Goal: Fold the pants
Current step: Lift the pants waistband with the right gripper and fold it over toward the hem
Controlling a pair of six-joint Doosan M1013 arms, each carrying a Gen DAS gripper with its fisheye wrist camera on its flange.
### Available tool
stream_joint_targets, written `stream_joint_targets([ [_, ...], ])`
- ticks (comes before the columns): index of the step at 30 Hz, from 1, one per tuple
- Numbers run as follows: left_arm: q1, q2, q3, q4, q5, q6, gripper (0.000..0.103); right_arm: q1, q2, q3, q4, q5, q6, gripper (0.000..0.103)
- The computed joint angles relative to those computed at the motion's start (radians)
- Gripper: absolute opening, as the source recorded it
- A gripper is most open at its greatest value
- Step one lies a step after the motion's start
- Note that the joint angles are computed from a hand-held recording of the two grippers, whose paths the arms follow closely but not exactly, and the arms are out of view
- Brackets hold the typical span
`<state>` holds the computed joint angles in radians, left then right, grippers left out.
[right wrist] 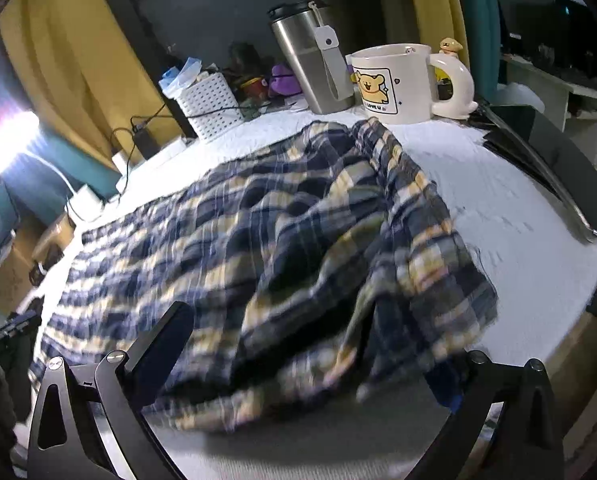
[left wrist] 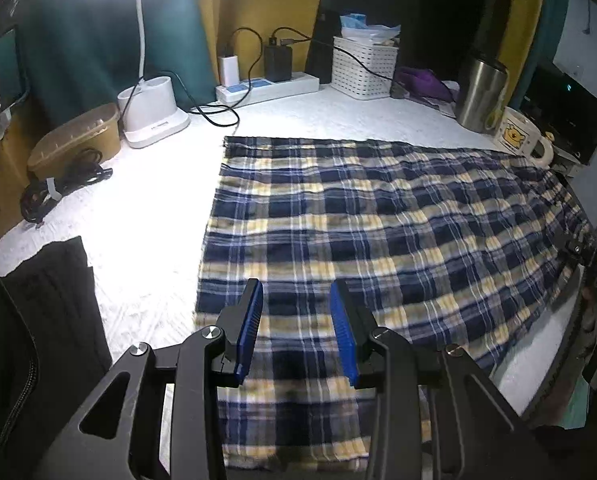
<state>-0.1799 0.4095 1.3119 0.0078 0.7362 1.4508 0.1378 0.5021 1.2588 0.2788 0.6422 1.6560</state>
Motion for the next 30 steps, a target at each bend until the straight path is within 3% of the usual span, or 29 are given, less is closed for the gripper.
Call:
stream_joint_targets([
  [7,0.010,0.027,-0.034,0.027,0.027,-0.050,0.034,-0.010,0.046,-0.070,0.058,0.027,0.006,0.103],
  [10,0.014,0.037,-0.044,0.029,0.040,-0.065,0.034,-0.020,0.066,-0.097,0.141,0.040,-0.025,0.100],
  [12,0.016,0.041,-0.050,0.029,0.045,-0.068,0.034,-0.024,0.083,-0.119,0.187,0.061,-0.037,0.077],
  [13,0.016,0.043,-0.053,0.032,0.047,-0.070,0.034,-0.022,0.087,-0.126,0.169,0.060,-0.026,0.073],
  [15,0.016,0.046,-0.056,0.038,0.047,-0.076,0.034,-0.022,0.097,-0.140,0.157,0.069,-0.013,0.050],
  [16,0.017,0.046,-0.057,0.042,0.047,-0.082,0.034,-0.024,0.100,-0.142,0.166,0.071,-0.014,0.045],
  [18,0.018,0.048,-0.059,0.051,0.047,-0.093,0.034,-0.031,0.102,-0.141,0.190,0.065,-0.040,0.018],
  [20,0.019,0.051,-0.063,0.062,0.051,-0.111,0.034,-0.033,0.101,-0.140,0.187,0.056,-0.057,0.012],
  [30,0.026,0.068,-0.094,0.036,0.062,-0.094,0.034,-0.048,0.103,-0.180,0.068,0.031,-0.010,0.009],
])
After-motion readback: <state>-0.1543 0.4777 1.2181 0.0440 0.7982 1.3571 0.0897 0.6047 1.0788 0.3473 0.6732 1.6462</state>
